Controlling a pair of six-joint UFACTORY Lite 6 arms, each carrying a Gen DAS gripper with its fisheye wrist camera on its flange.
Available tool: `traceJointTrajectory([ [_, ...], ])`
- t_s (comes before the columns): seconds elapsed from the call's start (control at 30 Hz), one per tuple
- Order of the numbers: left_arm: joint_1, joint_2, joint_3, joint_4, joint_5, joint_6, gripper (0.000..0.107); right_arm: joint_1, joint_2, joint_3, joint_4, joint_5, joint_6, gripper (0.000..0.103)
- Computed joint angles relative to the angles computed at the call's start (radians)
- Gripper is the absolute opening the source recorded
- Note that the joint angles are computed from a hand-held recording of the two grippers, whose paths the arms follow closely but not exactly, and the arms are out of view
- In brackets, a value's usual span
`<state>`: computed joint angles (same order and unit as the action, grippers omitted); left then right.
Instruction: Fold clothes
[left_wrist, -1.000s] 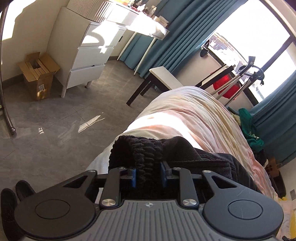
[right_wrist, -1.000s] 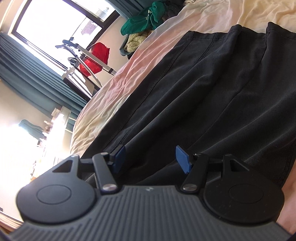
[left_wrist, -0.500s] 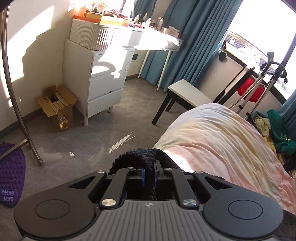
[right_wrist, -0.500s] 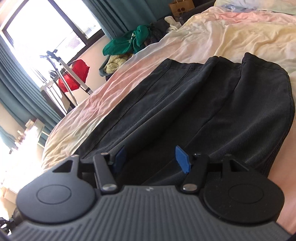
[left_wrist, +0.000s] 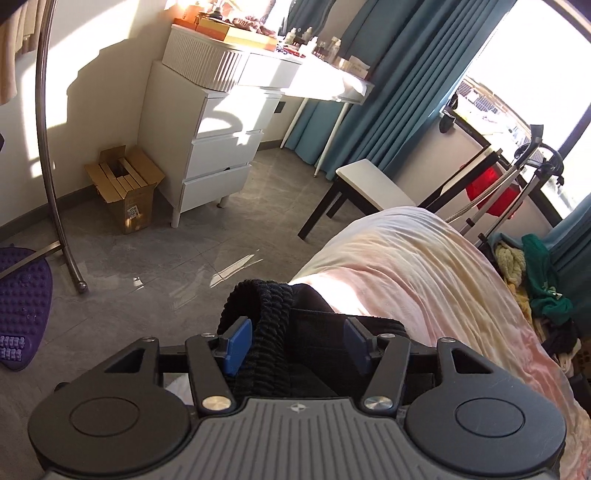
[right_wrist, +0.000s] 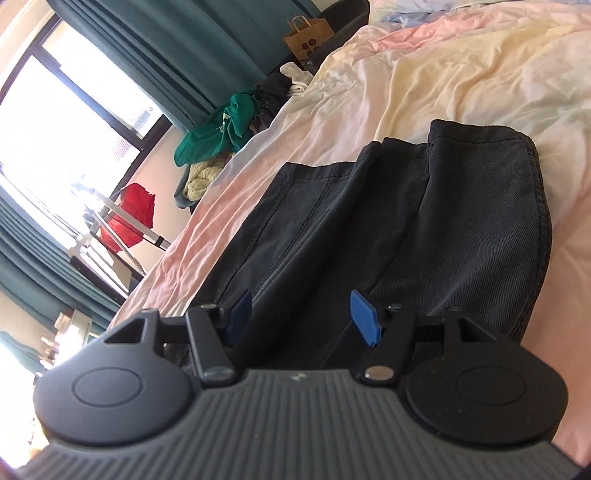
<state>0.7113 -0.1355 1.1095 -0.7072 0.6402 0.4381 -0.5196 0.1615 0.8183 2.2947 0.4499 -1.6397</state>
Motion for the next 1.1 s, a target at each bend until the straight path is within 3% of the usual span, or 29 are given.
traceJointTrajectory([
  [0.2, 0.334, -0.397, -0.185, 0.004, 0.513, 0.035, 0.087, -0.087, -0.041, -0.043, -0.154, 0.044, 0.178, 0.063],
  [0.33, 0.665, -0.566, -0.278, 0.083, 0.838, 0.096, 0.088, -0.156, -0.086, -0.081, -0.239, 0.131, 0.244, 0.063],
  [0.4, 0.833, -0.597, -0.337, 0.117, 0.941, 0.174, 0.088, -0.186, -0.098, -0.090, -0.259, 0.153, 0.263, 0.063],
  [0.47, 0.925, -0.603, -0.395, 0.167, 0.950, 0.198, 0.088, -0.220, -0.100, -0.094, -0.284, 0.174, 0.293, 0.063],
  [0.6, 0.944, -0.570, -0.515, 0.239, 0.863, 0.138, 0.088, -0.286, -0.071, -0.085, -0.340, 0.210, 0.373, 0.063],
  [0.77, 0.930, -0.580, -0.596, 0.174, 0.796, 0.097, 0.087, -0.385, -0.042, -0.086, -0.358, 0.246, 0.416, 0.063],
  [0.83, 0.945, -0.638, -0.632, 0.133, 0.797, 0.071, 0.082, -0.434, -0.027, -0.088, -0.347, 0.253, 0.433, 0.063],
  [0.93, 0.969, -0.722, -0.681, 0.087, 0.805, 0.044, 0.084, -0.520, 0.002, -0.099, -0.284, 0.223, 0.460, 0.063],
  [1.1, 1.010, -0.664, -0.707, 0.055, 0.800, 0.083, 0.086, -0.584, 0.178, 0.011, -0.274, 0.214, 0.365, 0.063],
])
